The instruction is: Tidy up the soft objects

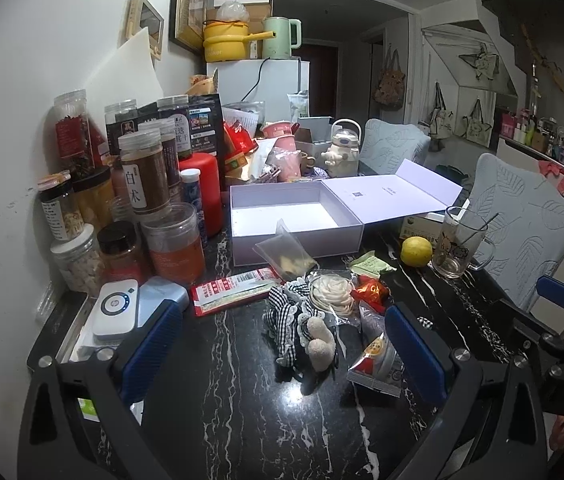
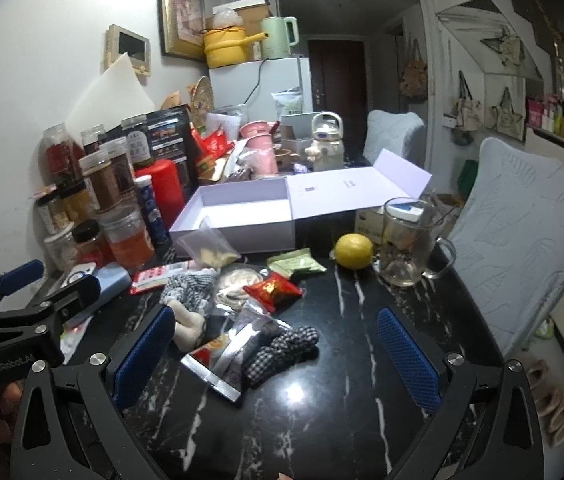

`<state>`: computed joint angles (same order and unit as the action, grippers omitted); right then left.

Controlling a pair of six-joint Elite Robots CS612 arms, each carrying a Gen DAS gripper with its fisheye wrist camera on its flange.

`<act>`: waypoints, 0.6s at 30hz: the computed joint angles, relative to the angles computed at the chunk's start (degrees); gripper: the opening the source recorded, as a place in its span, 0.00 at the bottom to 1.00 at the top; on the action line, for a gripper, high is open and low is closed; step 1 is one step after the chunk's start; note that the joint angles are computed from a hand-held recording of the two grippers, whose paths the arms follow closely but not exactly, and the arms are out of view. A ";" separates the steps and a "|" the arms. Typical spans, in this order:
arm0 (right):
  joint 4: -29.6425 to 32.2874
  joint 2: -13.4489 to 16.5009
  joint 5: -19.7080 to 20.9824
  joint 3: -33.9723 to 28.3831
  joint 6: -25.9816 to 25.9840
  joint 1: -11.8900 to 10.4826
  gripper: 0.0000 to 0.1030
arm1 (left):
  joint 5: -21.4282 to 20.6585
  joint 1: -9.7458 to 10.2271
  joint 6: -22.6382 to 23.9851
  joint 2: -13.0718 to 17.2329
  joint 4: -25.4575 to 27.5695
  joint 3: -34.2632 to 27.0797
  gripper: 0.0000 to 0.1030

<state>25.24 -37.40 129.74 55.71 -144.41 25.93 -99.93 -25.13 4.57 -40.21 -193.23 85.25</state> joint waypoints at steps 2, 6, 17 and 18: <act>0.16 0.05 0.19 0.01 0.17 0.00 1.00 | 0.68 -0.18 0.30 -0.05 -0.51 0.25 1.00; 1.51 0.38 0.50 -0.33 1.38 -0.13 1.00 | 0.62 -0.31 0.54 -0.07 -0.33 0.34 1.00; 1.54 0.27 0.30 0.19 1.93 -0.26 1.00 | 0.93 -0.58 0.79 -0.01 -0.15 0.52 1.00; 1.78 0.34 0.29 0.08 2.04 -0.26 1.00 | 0.87 -0.56 0.78 0.00 -0.23 0.54 1.00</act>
<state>27.02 -37.06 130.03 55.79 -142.37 25.67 -99.06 -25.69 5.34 -40.21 -193.46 85.79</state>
